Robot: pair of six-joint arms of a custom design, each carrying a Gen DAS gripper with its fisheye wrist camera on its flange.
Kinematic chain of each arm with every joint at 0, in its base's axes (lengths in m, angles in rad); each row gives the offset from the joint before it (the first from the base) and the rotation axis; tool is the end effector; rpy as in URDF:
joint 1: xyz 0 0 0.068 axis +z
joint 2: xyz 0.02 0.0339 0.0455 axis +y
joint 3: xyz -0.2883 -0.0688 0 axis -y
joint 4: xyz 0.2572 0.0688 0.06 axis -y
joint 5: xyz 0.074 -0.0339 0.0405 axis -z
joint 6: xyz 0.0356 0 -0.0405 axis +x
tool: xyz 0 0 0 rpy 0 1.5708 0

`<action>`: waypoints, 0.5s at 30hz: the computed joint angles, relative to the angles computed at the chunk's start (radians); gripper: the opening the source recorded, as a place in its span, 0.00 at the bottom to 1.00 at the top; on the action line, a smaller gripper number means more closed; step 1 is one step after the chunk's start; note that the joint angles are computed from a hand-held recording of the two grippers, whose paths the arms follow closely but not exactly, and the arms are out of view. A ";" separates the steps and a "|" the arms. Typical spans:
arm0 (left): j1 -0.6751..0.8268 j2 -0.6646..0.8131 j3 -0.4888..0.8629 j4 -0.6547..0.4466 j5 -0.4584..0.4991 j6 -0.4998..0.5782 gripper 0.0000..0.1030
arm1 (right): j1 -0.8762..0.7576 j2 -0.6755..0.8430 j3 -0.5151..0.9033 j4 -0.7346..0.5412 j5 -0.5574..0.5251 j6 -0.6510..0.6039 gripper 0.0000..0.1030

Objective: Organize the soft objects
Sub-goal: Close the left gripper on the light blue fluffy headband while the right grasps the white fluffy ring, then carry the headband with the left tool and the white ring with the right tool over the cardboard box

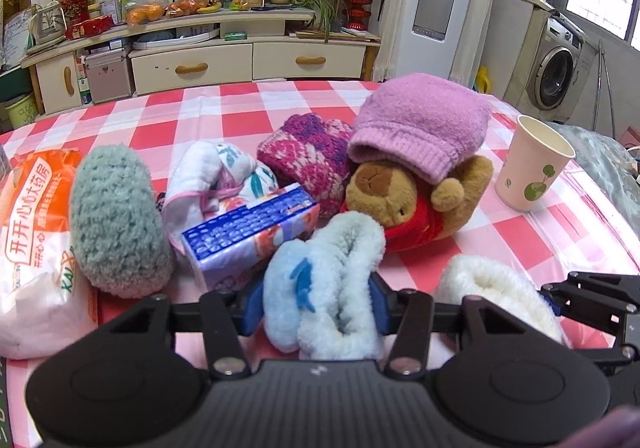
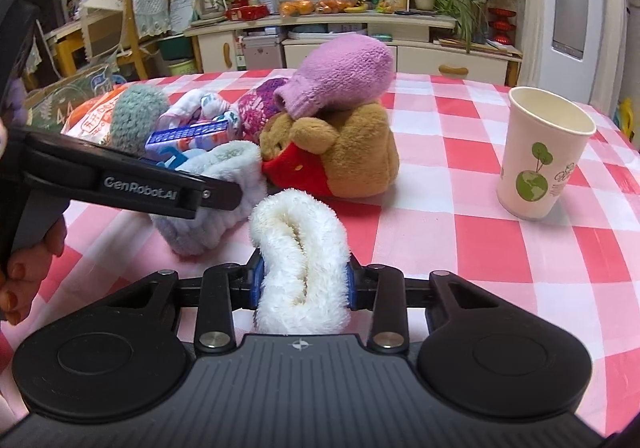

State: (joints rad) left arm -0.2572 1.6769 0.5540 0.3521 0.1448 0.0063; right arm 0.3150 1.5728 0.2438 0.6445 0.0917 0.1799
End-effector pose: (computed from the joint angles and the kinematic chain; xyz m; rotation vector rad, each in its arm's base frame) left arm 0.2834 -0.0798 0.1182 0.3800 2.3193 -0.2933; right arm 0.2151 0.0667 0.0972 -0.1033 2.2546 0.1619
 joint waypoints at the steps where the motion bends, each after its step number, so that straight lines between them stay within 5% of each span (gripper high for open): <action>1: 0.001 -0.005 -0.004 0.001 0.001 0.001 0.46 | 0.008 0.005 0.000 0.005 0.013 0.006 0.41; 15: 0.068 -0.103 -0.060 -0.001 0.083 0.026 0.45 | 0.038 0.019 0.004 0.039 0.088 0.134 0.37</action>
State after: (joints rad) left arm -0.1889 1.5739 0.4939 0.3511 0.2279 0.0321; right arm 0.3535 1.5919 0.2478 0.6835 0.1794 0.3138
